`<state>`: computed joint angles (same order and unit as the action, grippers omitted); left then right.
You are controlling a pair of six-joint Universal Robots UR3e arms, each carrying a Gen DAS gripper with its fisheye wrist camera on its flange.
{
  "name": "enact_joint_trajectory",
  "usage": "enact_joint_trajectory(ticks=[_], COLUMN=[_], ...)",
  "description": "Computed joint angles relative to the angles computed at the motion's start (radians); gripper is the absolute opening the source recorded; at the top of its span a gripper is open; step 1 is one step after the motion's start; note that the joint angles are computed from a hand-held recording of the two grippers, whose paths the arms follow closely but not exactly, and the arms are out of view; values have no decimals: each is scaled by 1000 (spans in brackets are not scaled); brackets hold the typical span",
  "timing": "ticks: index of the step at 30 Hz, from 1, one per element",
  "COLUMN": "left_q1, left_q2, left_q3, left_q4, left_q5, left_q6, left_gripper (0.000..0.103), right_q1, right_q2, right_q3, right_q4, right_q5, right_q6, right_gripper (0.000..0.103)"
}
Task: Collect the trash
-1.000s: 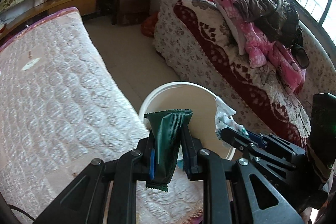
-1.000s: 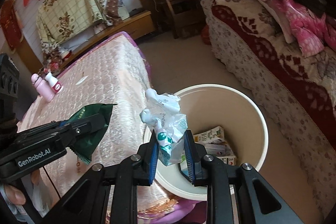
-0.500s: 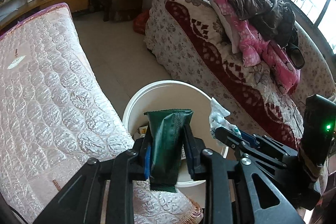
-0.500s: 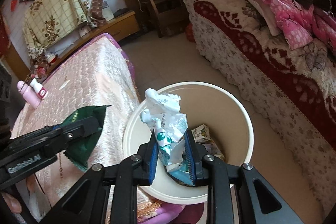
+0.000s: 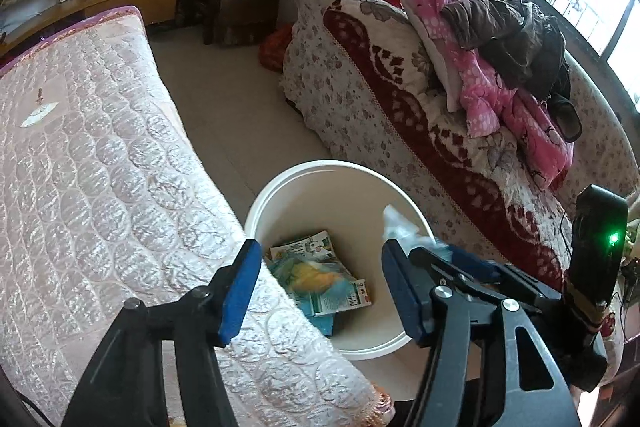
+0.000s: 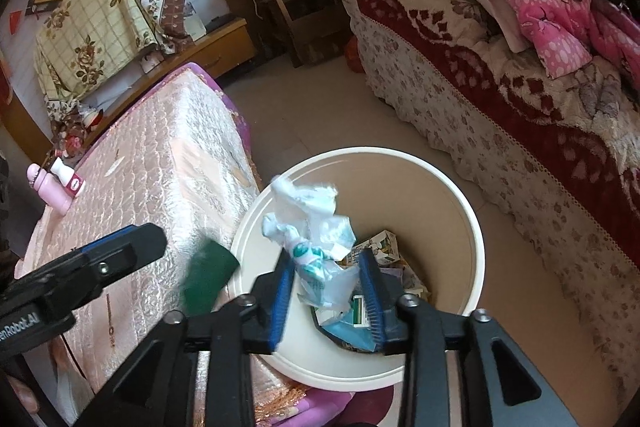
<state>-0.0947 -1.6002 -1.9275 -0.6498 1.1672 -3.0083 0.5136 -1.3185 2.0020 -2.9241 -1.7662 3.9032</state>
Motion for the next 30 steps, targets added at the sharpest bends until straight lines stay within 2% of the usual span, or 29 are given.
enact_joint_trajectory(ticks=[1, 2, 9, 18, 23, 26, 30], left_q1=[4, 10, 60, 208, 272, 348, 476], left_q2=[5, 13, 104, 349, 515, 627, 782], left_q3=[-5, -13, -94, -222, -266, -281, -273], left_q4=[1, 2, 32, 18, -18, -90, -247], left_q5=[3, 4, 37, -20, 1, -56, -160], left_q6=[1, 5, 15, 49, 91, 143, 215], left_gripper=[65, 65, 67, 67, 67, 67, 67], right_q1=[0, 1, 40, 194, 285, 333, 398], right_q2=[-2, -3, -6, -3, -2, 0, 6], right_q3=[12, 17, -36, -188, -285, -342, -420], right_q4=[-23, -35, 28, 191, 292, 348, 412], right_q5=[-1, -2, -40, -264, -379, -441, -519], right_q6=[7, 11, 8, 56, 89, 116, 143], right_gripper=[70, 71, 71, 71, 71, 71, 71])
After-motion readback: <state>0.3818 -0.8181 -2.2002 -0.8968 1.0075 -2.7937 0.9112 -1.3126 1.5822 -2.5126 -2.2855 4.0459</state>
